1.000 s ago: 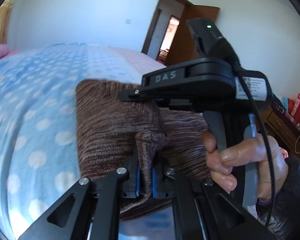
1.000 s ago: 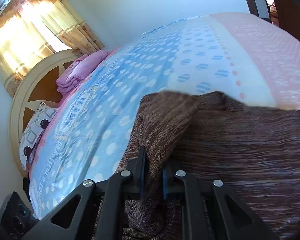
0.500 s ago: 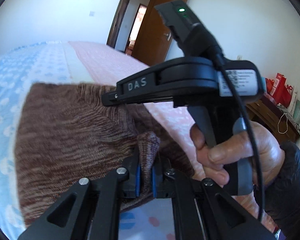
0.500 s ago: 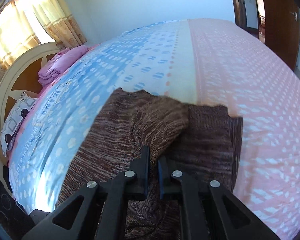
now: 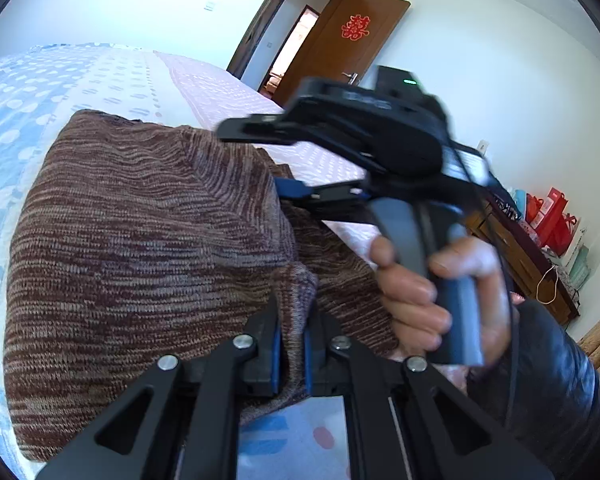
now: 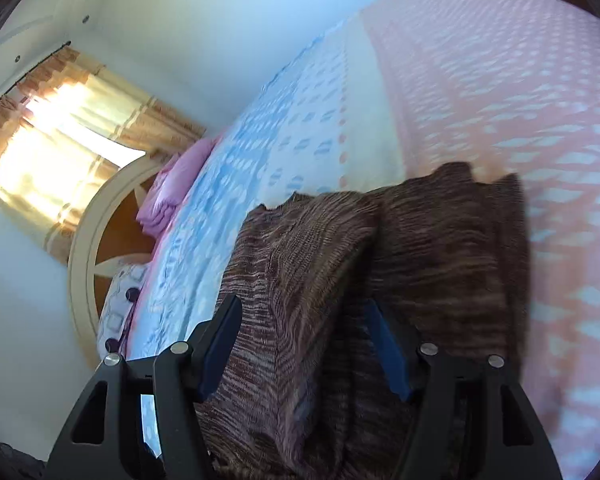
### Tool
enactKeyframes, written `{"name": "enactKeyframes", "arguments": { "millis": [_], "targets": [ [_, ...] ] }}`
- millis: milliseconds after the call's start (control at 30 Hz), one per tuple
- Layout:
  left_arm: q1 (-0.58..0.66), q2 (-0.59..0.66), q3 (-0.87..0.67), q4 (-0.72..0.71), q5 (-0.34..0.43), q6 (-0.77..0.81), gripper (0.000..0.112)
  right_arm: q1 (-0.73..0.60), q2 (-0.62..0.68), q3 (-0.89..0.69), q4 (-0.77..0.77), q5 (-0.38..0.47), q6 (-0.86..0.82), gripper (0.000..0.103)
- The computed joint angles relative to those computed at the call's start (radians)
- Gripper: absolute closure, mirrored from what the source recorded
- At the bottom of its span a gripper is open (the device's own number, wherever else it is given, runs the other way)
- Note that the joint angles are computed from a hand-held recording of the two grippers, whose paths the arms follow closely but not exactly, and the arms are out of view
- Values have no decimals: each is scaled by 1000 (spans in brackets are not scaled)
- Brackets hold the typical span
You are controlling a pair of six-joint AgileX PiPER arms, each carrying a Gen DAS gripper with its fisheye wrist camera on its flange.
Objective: Fold small clothes
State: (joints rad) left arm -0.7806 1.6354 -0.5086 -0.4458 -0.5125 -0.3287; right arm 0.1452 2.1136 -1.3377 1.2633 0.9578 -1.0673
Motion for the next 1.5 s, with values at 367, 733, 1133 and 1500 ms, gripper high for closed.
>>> {"name": "enactKeyframes", "arguments": {
  "millis": [367,733,1133,1500],
  "targets": [
    [17,-44,-7,-38,52,105,104,131,-40,-153,-172,-118,80,95],
    [-72,67,-225,-225,160,406,104,44,-68,-161,-415,-180,87,95],
    [-129,-213,44,-523,190,646,88,-195,-211,197,-104,-176,-96,46],
    [25,-231,39,-1096,68,1174,78,-127,-559,605,-55,-354,-214,73]
  ]
}}
